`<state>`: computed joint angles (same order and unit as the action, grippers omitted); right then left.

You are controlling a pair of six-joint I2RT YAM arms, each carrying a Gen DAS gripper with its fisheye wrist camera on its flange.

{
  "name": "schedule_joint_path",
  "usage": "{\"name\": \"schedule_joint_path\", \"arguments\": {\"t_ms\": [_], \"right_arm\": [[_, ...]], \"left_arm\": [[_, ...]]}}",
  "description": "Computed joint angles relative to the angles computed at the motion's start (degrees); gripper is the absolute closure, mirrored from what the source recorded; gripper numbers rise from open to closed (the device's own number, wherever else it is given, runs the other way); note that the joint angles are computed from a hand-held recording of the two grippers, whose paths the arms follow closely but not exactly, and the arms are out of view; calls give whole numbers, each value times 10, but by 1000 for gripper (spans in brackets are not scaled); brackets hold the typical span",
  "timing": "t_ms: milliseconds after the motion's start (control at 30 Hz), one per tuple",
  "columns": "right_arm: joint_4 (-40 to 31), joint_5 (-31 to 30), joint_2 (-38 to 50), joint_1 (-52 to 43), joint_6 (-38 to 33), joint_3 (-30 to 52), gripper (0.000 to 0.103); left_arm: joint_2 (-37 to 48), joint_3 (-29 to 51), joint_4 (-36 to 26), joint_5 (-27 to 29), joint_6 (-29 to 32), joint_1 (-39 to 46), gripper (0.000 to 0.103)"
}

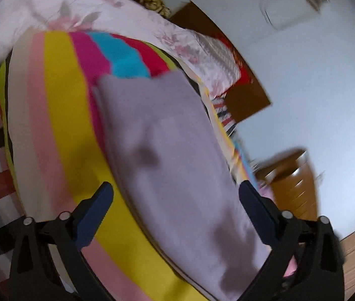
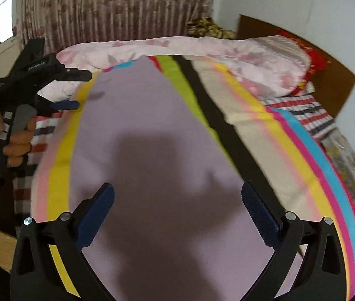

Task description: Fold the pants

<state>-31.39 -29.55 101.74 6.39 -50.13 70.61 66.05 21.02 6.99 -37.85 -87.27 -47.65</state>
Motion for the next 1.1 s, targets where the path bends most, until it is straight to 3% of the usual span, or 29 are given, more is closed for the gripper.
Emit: {"name": "schedule_joint_path", "arguments": {"t_ms": [200,433,467,600,633,767,833,867,933,1000,1033,1067,1100], "right_arm": [[2,26,-2,31,31,-9,5],[12,42,71,23,64,7,4],[26,36,67,23,65,-2,4],[26,37,73,23,66,3,4],[26,37,72,23,65,2,4],[26,37,72,23,65,0,4],[25,36,72,22,64,2,4],[24,35,73,21,64,3,4],[25,36,72,22,64,1,4],[24,35,73,22,63,3,4],[21,33,75,21,62,5,4],[16,31,77,21,62,11,4],[7,27,80,19,61,18,4]], "left_arm": [[-44,-97,136,108,80,108,18],[-4,-112,237,255,174,256,21],[-3,-113,247,275,187,263,25],[-23,-120,230,279,196,236,71],[-23,-123,229,270,195,226,74],[30,-149,312,241,185,188,70],[113,-177,468,263,179,213,55],[133,-183,510,269,182,220,50],[116,-174,490,261,198,223,38],[116,-163,481,255,209,231,35],[116,-153,466,256,213,234,38],[98,-136,410,249,220,231,46],[83,-124,365,243,226,232,77]]}}
